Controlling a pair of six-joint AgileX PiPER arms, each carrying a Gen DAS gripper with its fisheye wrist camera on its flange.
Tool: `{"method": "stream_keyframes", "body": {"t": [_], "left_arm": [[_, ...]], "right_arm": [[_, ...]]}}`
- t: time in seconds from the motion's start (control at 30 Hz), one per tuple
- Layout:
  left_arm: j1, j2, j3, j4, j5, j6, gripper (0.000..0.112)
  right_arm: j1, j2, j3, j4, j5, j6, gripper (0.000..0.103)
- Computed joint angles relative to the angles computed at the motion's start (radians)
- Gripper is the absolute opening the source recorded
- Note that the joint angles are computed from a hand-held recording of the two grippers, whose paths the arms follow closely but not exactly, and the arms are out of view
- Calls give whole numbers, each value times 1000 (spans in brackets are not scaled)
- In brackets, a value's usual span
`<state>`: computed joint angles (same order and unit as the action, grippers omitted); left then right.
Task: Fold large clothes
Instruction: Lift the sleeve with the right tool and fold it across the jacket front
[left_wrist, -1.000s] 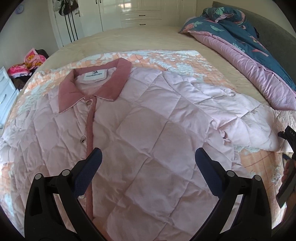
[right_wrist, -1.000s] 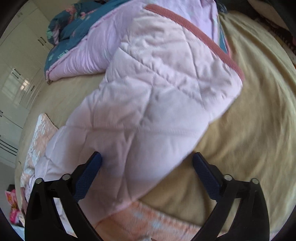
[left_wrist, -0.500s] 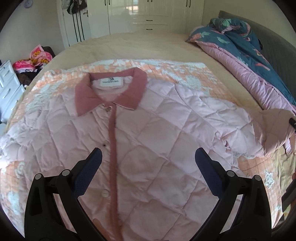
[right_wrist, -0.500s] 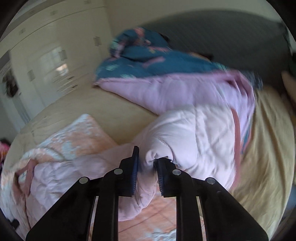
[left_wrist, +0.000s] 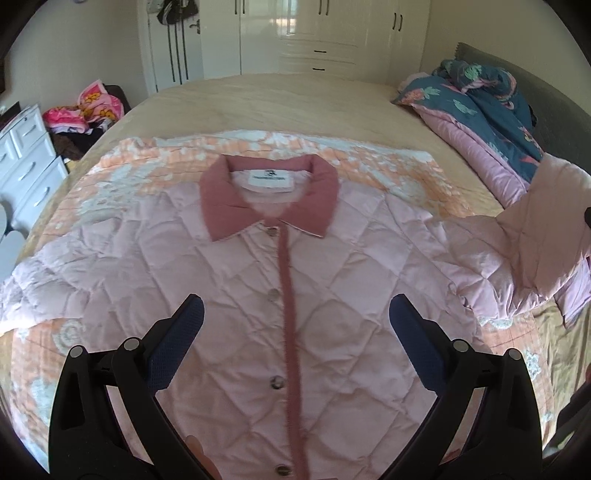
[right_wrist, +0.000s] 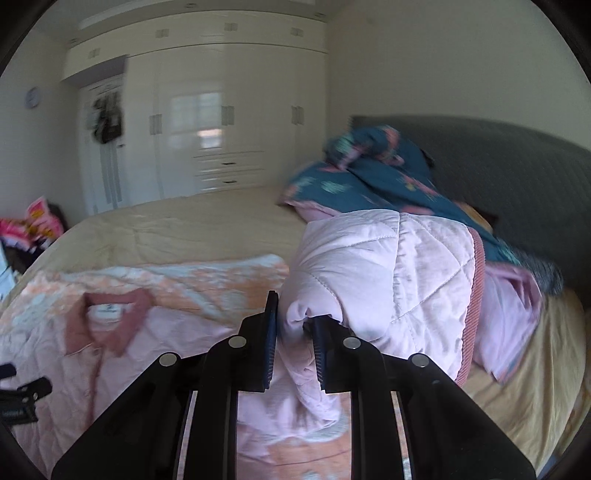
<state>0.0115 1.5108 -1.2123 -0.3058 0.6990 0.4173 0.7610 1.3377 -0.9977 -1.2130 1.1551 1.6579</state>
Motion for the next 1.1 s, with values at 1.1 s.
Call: {"method": "stream_keyframes", "body": {"t": [1.1], "left_arm": [[533,214,-236,-267,226,379,94]], "right_arm": [[189,874,-945,343,-98,-532,20]]}}
